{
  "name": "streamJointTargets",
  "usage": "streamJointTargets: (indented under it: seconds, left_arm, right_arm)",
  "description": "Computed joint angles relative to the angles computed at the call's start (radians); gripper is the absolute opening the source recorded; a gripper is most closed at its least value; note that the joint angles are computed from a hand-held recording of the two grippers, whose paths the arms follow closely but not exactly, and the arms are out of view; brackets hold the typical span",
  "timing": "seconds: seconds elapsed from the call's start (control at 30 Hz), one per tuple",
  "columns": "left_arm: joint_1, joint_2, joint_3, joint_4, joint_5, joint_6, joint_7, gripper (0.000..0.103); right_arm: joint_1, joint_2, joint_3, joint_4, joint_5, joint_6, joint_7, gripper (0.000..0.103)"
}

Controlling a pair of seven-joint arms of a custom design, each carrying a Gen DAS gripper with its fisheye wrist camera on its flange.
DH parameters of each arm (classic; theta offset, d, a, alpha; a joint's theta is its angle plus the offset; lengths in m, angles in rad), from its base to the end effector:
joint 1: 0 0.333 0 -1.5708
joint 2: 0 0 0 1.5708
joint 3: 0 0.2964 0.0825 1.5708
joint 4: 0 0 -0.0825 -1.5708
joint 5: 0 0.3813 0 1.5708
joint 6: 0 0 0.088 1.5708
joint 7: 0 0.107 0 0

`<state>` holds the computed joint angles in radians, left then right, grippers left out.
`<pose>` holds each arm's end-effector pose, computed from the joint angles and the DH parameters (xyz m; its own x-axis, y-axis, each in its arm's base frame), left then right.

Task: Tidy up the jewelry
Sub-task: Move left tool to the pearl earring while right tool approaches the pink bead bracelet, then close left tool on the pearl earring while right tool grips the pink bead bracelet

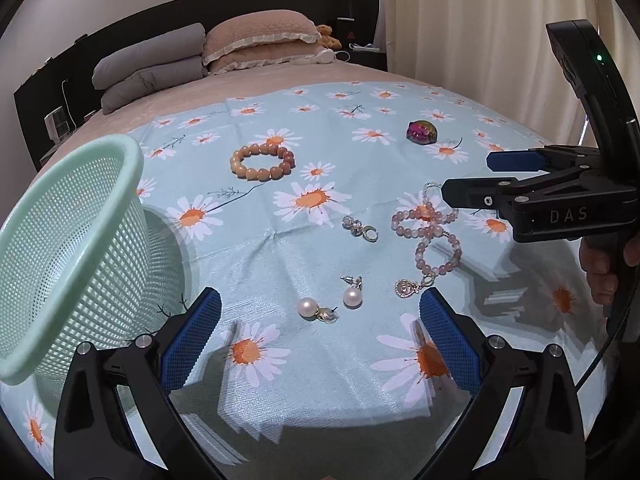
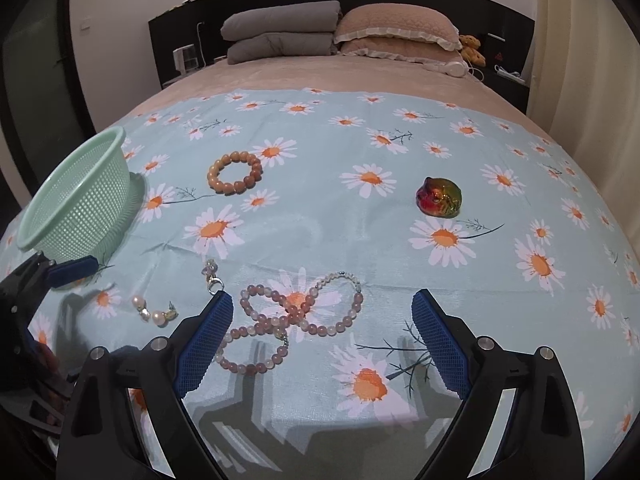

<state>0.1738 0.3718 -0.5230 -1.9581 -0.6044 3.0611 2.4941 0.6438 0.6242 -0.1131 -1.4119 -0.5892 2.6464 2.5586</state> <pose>0.6277 -0.1528 0.3664 -0.5430 -0.8395 -0.0183 -0.5656 0.3818 -0.7310 0.6283 0.4085 0.3879 0.0382 -0.9985 -0.0385 -0.7280 -0.0014 -0.6856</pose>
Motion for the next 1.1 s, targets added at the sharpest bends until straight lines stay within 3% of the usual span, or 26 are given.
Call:
streamJointTargets:
  seconds: [0.13,0.27,0.33,0.4,0.8,0.9,1.03,1.1]
  left_arm:
    - [-0.109,0.030,0.145,0.056,0.110,-0.101,-0.168,0.097]
    - [-0.108,0.034,0.145,0.050,0.130,-0.089,-0.190,0.097]
    - [-0.131,0.031,0.166,0.040,0.167,-0.069,-0.218,0.098]
    - [-0.148,0.030,0.185,0.036,0.208,-0.062,-0.253,0.098]
    - [-0.117,0.038,0.157,0.036,0.284,-0.058,-0.313,0.098]
    - [-0.077,0.037,0.115,0.032,0.256,-0.058,-0.280,0.098]
    - [0.032,0.048,0.004,0.046,0.134,-0.099,-0.157,0.097]
    - [0.014,0.047,0.025,0.052,0.108,-0.111,-0.147,0.095]
  right_arm:
    - [-0.012,0.057,0.010,0.049,0.042,-0.009,-0.015,0.086]
    - [-0.004,0.099,0.006,0.093,0.068,-0.068,-0.025,0.088]
    - [-0.008,0.112,0.017,0.116,0.084,-0.095,-0.055,0.096]
    - [-0.003,0.116,0.011,0.122,0.085,-0.100,-0.057,0.096]
    - [-0.003,0.126,0.010,0.135,0.100,-0.109,-0.071,0.097]
    - [-0.002,0.120,0.007,0.124,0.099,-0.096,-0.066,0.097]
    - [0.000,0.114,0.005,0.117,0.095,-0.096,-0.069,0.096]
    - [0.001,0.113,0.004,0.114,0.093,-0.095,-0.067,0.095]
